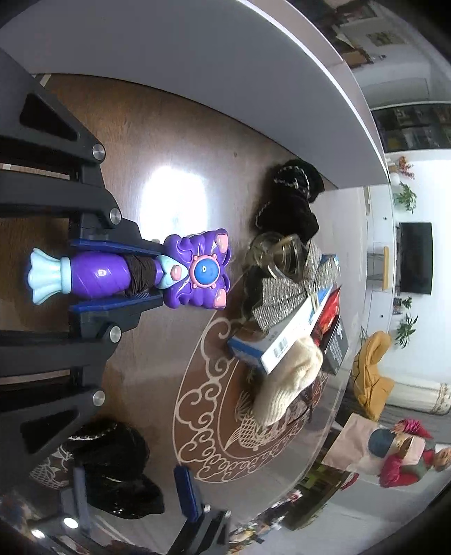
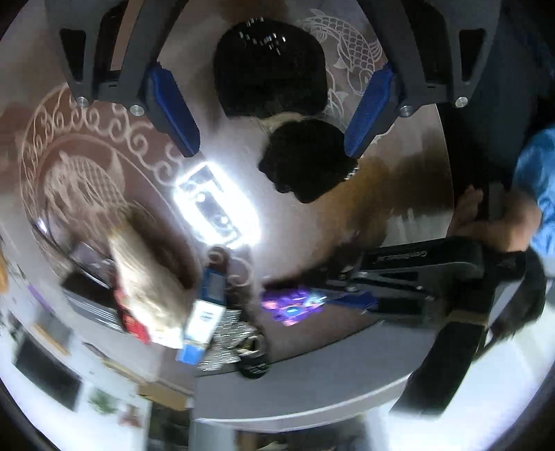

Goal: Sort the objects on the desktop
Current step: 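Grasp the black knit glove with the right tool and lift it, then carry the wand and glove into the white bin and open both tools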

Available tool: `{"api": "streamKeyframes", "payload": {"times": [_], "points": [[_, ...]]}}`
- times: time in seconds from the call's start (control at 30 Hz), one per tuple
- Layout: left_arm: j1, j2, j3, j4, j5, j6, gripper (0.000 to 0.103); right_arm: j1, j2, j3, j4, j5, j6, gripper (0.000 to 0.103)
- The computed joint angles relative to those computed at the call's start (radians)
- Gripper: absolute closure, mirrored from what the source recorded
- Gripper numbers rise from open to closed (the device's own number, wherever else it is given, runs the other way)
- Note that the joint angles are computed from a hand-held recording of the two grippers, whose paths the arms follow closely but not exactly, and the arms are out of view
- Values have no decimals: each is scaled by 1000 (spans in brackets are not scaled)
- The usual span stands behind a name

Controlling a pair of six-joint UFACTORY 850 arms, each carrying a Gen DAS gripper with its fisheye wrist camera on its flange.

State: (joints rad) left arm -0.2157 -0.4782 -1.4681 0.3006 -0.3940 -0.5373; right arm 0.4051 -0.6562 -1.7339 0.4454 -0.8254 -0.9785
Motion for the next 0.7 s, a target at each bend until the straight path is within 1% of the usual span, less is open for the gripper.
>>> {"api": "streamKeyframes", "payload": {"times": [0.07, 0.1, 0.13, 0.17, 0.2, 0.23, 0.3, 0.37, 0.4, 0.43, 0.47, 0.5, 0.57, 0.6, 0.63, 0.7], "points": [[-2, 5, 5, -10, 2, 17, 82, 6, 1, -1, -15, -44, -32, 17], [-2, 8, 8, -15, 6, 21, 82, 12, 5, 5, -23, -52, -57, 17], [-1, 13, 13, -17, 13, 21, 82, 19, 9, 14, -35, -53, -86, 22], [0, 19, 21, -20, 22, 20, 82, 28, 15, 29, -71, -41, -89, 43], [2, 25, 27, -22, 31, 18, 82, 32, 30, 51, -81, -8, -94, 59], [5, 36, 39, -18, 52, 6, 82, 30, 29, 46, -87, -16, -68, 74], [10, 56, 62, -8, 90, -19, 82, 18, 46, 69, -55, 26, -36, 74], [14, 92, 99, 1, 136, -49, 82, -4, 62, 86, 3, 49, -20, 74], [18, 121, 130, -33, 167, -37, 82, -16, 70, 96, 31, 62, -4, 74], [20, 141, 148, -65, 182, -21, 82, -23, 74, 99, 46, 70, 7, 73], [26, 170, 174, -135, 201, 22, 82, -28, 77, 103, 59, 80, 18, 73], [35, 205, 202, -237, 220, 95, 82, -28, 75, 93, 65, 84, 32, 73], [55, 254, 227, -344, 230, 182, 82, -27, 66, 65, 100, 75, 30, 73], [67, 279, 235, -354, 230, 191, 82, -16, 51, 31, 118, 63, 33, 73], [89, 309, 240, -321, 220, 171, 81, 3, 30, -17, 144, 49, 34, 73], [126, 343, 235, -192, 189, 69, 81, 21, -13, -129, 186, -4, 39, 73]]}}
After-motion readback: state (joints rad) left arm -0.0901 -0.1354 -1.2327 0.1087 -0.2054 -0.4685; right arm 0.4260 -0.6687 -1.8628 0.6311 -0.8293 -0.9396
